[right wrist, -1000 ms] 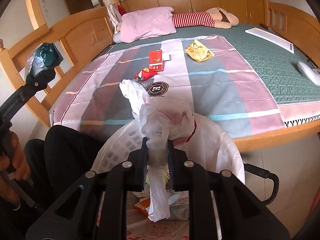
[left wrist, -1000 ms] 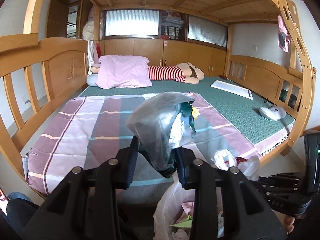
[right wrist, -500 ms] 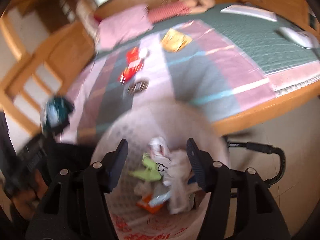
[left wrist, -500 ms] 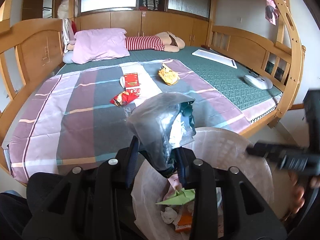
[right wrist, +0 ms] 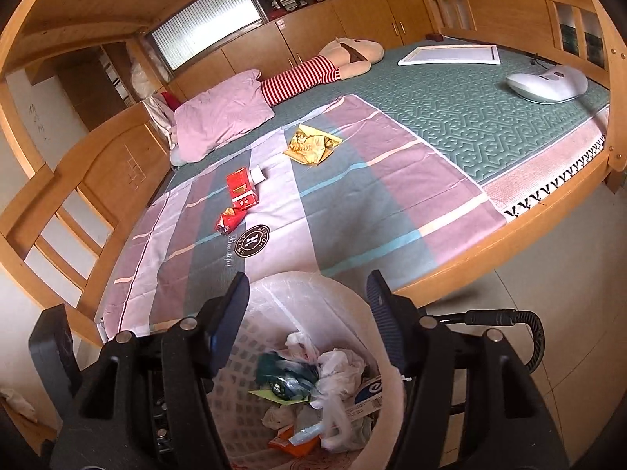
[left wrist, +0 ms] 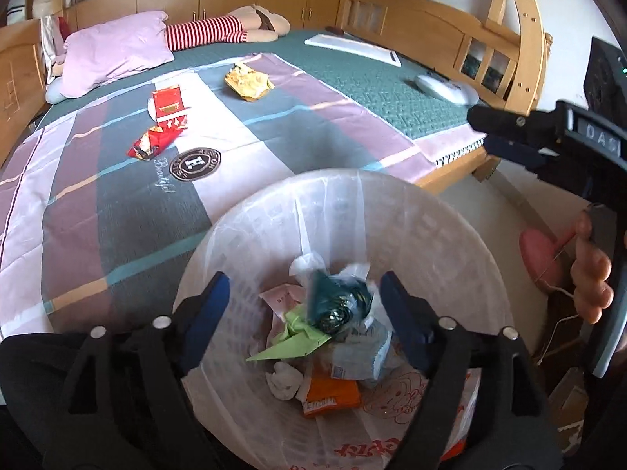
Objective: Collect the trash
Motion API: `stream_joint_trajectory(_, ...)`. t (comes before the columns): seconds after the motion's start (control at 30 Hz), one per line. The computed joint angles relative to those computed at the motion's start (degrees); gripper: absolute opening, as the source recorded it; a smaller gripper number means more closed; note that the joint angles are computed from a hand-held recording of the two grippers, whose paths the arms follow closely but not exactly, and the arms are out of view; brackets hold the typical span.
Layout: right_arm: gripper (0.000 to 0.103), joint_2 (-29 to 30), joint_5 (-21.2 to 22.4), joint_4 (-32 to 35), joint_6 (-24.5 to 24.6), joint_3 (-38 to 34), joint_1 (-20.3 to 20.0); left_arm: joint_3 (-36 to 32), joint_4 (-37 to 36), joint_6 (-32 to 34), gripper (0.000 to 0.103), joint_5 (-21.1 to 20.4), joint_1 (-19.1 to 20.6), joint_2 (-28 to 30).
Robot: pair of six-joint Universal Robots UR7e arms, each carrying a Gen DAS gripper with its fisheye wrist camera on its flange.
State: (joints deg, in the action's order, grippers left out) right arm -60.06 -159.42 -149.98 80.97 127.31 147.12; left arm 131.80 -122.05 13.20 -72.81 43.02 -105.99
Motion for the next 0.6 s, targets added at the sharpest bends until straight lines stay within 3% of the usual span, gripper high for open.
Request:
stream_joint_trajectory(0.1, 0.062, 1.04, 0.08, -5.92, -5.95, -0.94, -1.22, -1.05, -3.16, -0.25, 0.086, -0.05, 2.16, 0.99)
stream_joint_trajectory(0.23, 0.063, 4.32, 3.08, -17.74, -24.01, -5.96, -5.38, -5.08, -8.28, -2.1, 0.086, 3.07, 7.17, 5.37)
stream_joint_trajectory(0.37, 0.067, 9.59, 11.94, -27.17, -45.14, -14.39, -12.44, -10.35, -15.98, -3.18, 0.086, 7.13, 12.94, 12.51)
stream_joint_trajectory(0.43, 0.067, 12.7, 17.12, -28.6, -51.56, -18.98, -16.67, -13.84, -19.32, -5.26, 0.088, 9.88, 15.45, 17.07)
stream_joint_trajectory(0.6, 0.067, 21.5, 23.26, -21.63, -56.27, -33.06, -26.38, -23.75, -20.64, -15.56, 0.091, 17.4, 19.45, 26.98)
